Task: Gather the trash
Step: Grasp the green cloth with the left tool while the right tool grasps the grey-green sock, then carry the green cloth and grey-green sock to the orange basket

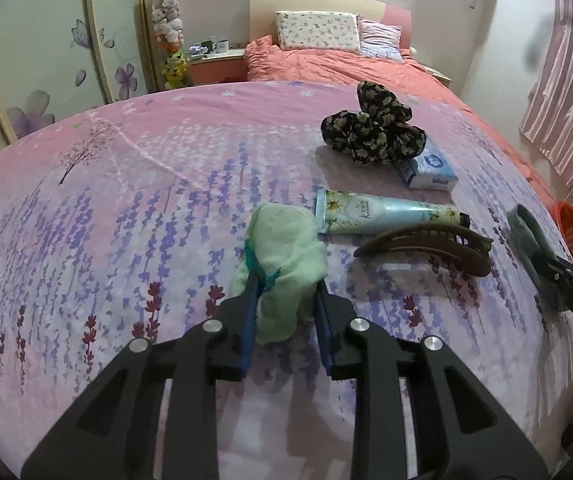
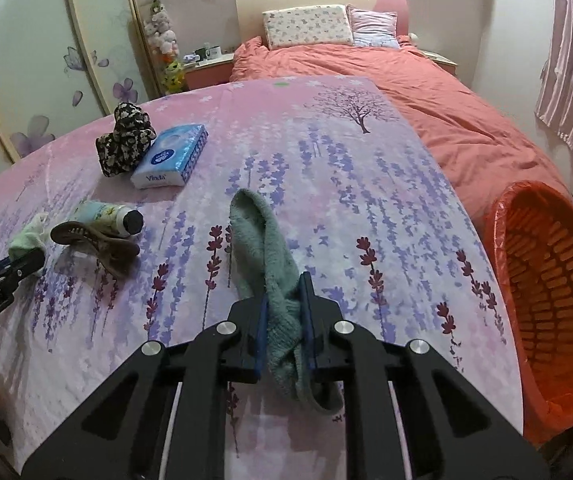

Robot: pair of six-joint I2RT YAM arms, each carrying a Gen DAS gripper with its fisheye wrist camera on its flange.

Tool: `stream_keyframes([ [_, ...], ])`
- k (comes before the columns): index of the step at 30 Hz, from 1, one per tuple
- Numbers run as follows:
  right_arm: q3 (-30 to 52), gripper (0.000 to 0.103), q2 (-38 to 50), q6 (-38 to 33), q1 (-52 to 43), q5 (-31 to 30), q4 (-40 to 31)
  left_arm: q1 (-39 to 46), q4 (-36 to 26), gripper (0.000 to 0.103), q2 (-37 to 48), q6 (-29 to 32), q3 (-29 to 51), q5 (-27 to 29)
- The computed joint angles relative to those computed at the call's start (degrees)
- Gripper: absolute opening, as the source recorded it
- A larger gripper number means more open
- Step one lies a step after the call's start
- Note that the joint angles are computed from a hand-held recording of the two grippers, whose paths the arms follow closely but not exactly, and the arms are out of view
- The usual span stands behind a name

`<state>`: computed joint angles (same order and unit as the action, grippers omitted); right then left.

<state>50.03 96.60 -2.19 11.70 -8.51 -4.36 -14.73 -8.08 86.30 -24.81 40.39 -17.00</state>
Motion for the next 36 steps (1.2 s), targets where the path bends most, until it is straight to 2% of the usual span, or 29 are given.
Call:
stream_keyframes([
  [6,0.7,0.015,0.9,0.8,-2.0,-3.9,-0.3,-1.1,-1.3,0.029,1.3,-0.1,1.2,-2.1],
  [36,0.6,0.016,0.9,0.1,-2.4,-3.7,-0.3,1.0,0.0,0.034,-1.4,-1.0,-1.2,0.7],
])
